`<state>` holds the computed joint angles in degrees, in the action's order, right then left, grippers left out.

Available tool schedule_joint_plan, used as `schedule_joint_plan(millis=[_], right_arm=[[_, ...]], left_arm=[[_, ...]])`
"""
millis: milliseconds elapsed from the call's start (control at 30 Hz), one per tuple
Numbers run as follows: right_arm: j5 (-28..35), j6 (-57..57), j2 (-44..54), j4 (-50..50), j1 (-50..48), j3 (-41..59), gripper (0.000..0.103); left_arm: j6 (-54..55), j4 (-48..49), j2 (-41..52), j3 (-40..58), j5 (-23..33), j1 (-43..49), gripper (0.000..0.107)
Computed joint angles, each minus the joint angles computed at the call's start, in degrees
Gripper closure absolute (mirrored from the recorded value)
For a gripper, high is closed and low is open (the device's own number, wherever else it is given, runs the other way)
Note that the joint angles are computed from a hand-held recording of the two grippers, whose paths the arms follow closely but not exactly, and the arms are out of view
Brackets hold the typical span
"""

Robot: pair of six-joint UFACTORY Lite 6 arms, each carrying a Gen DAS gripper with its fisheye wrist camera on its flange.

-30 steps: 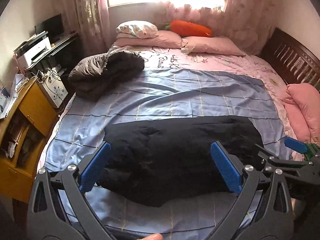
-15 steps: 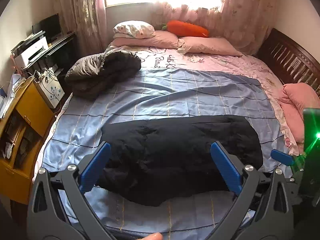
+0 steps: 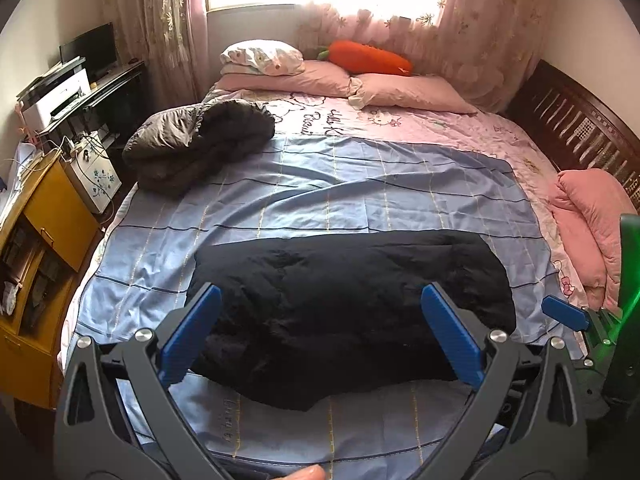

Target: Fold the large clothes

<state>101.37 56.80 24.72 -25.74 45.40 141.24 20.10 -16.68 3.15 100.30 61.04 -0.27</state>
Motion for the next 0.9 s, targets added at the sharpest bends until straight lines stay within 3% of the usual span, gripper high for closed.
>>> schedule_joint_plan(millis=[900], right_arm=[[1.4,0.0,0.3,-1.4,0.2,1.9,0.001]], left_arm=[[-2.4,3.3,0.6,0.5,-0.2,-1.5,0.006]])
